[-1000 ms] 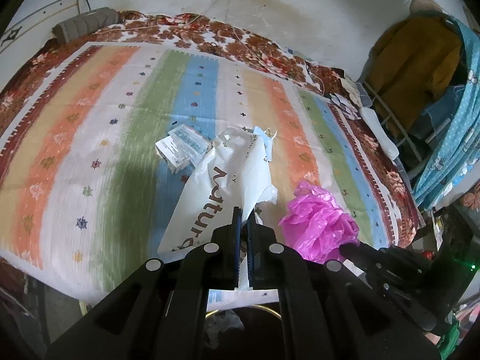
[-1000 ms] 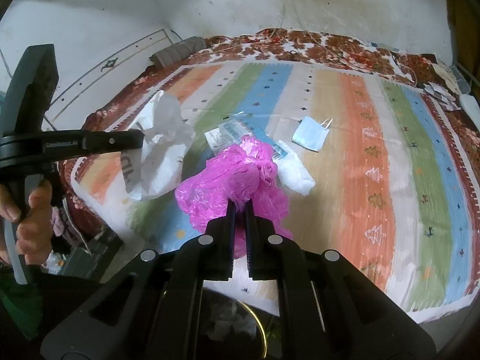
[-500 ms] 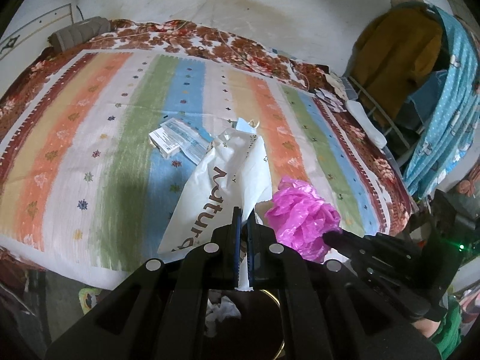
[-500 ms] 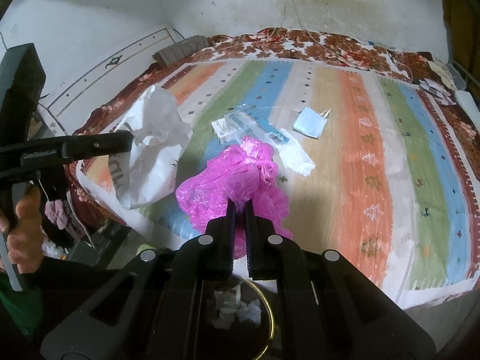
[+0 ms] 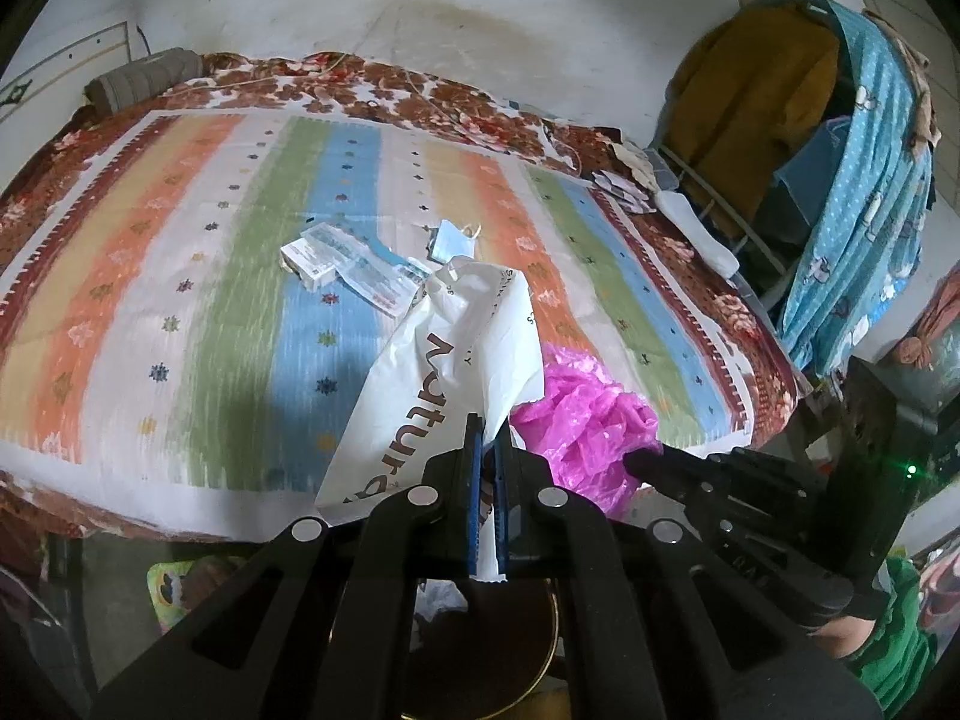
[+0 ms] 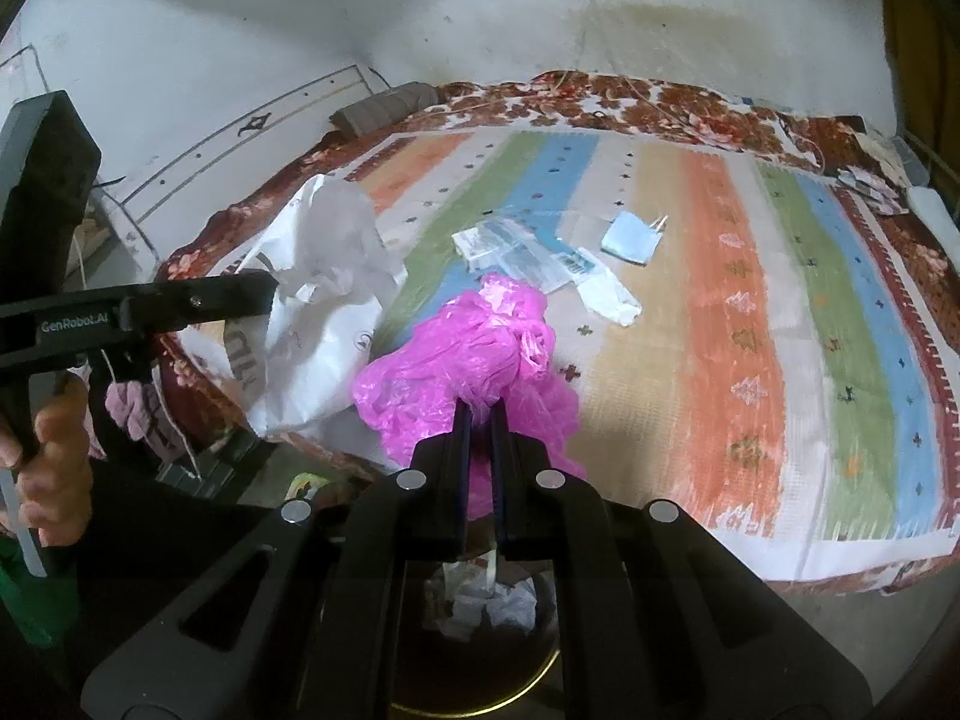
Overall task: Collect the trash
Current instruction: 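Lift both bags and carry them back over the bin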
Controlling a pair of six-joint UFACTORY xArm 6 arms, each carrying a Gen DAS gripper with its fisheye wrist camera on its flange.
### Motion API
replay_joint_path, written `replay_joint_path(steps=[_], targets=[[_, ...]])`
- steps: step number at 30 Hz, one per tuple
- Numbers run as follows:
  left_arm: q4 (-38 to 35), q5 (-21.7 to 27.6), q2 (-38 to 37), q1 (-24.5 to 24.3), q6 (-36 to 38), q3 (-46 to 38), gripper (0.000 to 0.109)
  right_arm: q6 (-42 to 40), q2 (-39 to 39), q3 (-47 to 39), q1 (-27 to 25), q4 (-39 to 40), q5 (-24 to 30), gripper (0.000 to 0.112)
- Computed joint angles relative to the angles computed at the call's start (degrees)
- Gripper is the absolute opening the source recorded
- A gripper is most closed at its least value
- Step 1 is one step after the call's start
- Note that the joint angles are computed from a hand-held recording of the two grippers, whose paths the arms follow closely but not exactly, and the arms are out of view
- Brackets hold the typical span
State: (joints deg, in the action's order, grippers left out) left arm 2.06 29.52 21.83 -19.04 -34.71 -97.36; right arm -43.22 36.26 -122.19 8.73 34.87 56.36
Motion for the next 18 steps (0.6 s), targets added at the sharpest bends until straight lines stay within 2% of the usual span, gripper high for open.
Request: replay_joint_path(steps=[3, 10, 18], targets=[[-0.1, -1.5, -1.8, -0.4, -0.1, 3.1, 0.003, -1.1, -2.8, 4.6, 0.0, 0.4, -0.8, 0.005], [3.1, -0.9, -3.9, -1.6, -3.7, 7.0, 0.003, -5.6, -9.7, 15.4, -0.5, 3.3, -2.1, 0.005], [3.3, -1.5, -6.1, -3.3, -4.8, 11.3, 0.003, -7.6, -15.7, 26.0, -0.7, 2.9, -4.2, 0.005]])
